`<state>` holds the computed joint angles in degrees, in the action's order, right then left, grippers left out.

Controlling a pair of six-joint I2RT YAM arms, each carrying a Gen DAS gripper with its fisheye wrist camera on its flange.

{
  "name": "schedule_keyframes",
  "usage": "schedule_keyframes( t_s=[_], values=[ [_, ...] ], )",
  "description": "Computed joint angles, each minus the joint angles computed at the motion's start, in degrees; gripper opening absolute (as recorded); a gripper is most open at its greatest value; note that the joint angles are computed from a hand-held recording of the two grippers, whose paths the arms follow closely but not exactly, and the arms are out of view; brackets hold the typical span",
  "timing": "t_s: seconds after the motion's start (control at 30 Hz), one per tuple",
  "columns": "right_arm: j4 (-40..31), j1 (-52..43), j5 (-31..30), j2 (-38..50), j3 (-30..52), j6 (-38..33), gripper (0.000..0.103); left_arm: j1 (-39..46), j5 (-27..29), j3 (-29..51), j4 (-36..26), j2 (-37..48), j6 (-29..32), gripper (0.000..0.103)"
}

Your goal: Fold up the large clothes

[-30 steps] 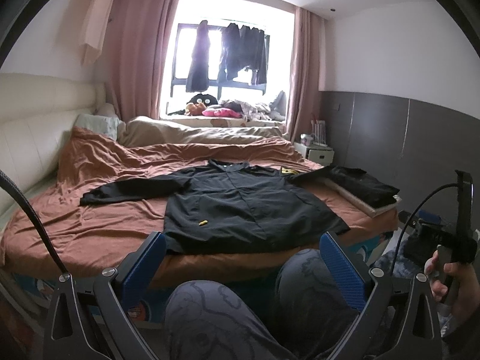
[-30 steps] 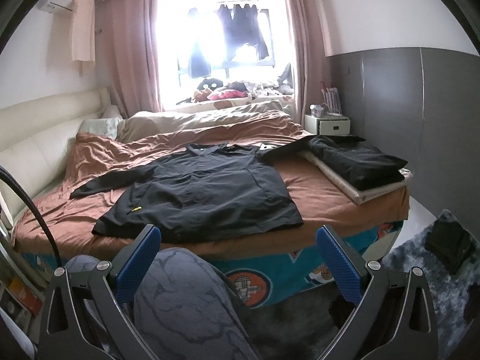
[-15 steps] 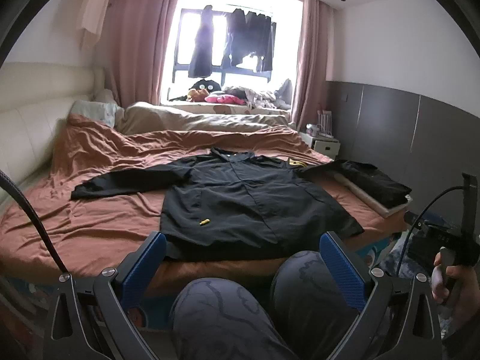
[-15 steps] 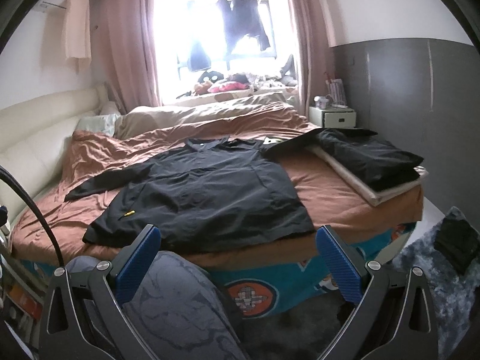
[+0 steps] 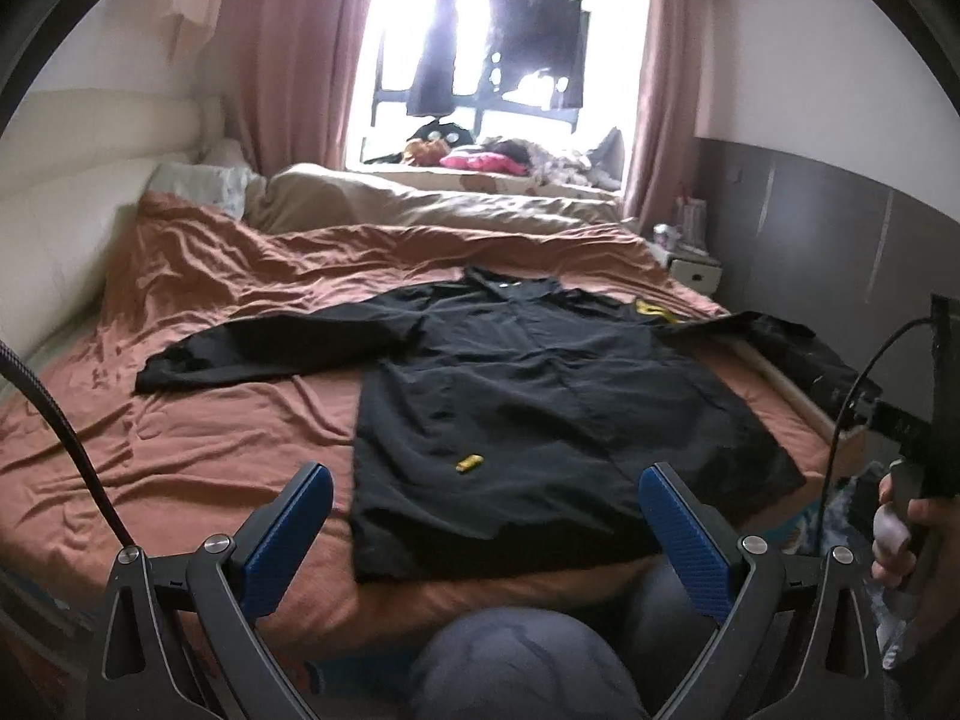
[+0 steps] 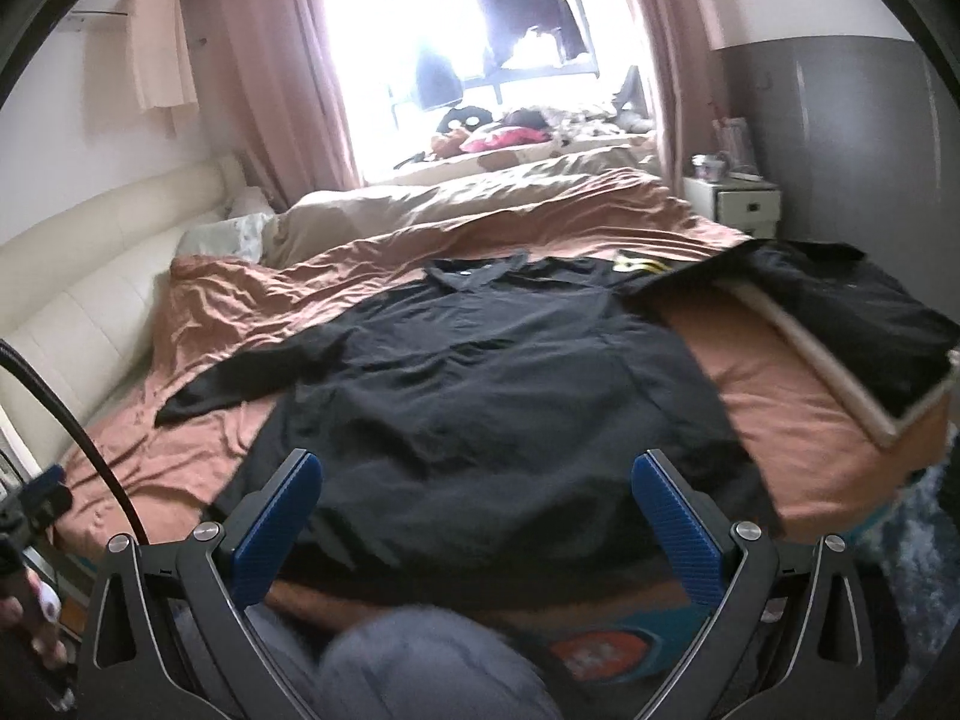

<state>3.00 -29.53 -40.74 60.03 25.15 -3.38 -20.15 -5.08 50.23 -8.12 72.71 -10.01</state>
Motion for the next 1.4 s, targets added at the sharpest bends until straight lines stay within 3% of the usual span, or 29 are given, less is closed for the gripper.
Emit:
schedule_keyframes(
  t_s=[0.13,0.53,0.73,0.83,0.9,1.03,1.1,1.23,1.33,1.4],
  values=[
    [5.97,6.97,3.89,9.20,4.99,4.39,0.103,5.69,3.34,4.23,-0.35,5.73,0.77,0.103],
    [7.56,18.34,7.58,29.53,23.13,11.51,0.103,17.68,9.11,20.70,-5.33,21.78,1.65,0.100],
    [8.50,22.99,9.18,42.65,36.06,17.92,0.102,23.95,15.66,29.59,-7.98,28.58,0.88,0.083],
    [8.16,24.75,9.24,49.49,43.35,21.49,0.095,26.08,14.33,34.89,-9.71,32.77,0.23,0.082],
    [7.15,25.53,9.06,53.23,47.67,22.69,0.083,27.51,14.11,38.94,-11.28,35.91,-0.15,0.082],
    [5.91,27.13,10.15,60.01,54.58,22.85,0.077,30.31,14.89,46.44,-13.73,42.16,-2.27,0.082],
    [2.63,27.80,9.40,62.98,59.44,22.55,0.071,31.48,15.04,50.71,-14.76,45.87,-3.00,0.082],
    [-3.65,27.53,7.44,68.85,70.03,23.12,0.070,33.61,17.26,59.98,-17.56,53.51,-6.05,0.082],
    [-8.54,27.62,6.87,74.86,80.61,24.51,0.059,34.58,17.81,68.72,-21.10,59.97,-7.53,0.072],
    [-10.29,28.18,7.06,77.42,84.92,25.58,0.053,35.27,18.71,77.44,-25.07,66.11,-9.70,0.071]
  ],
)
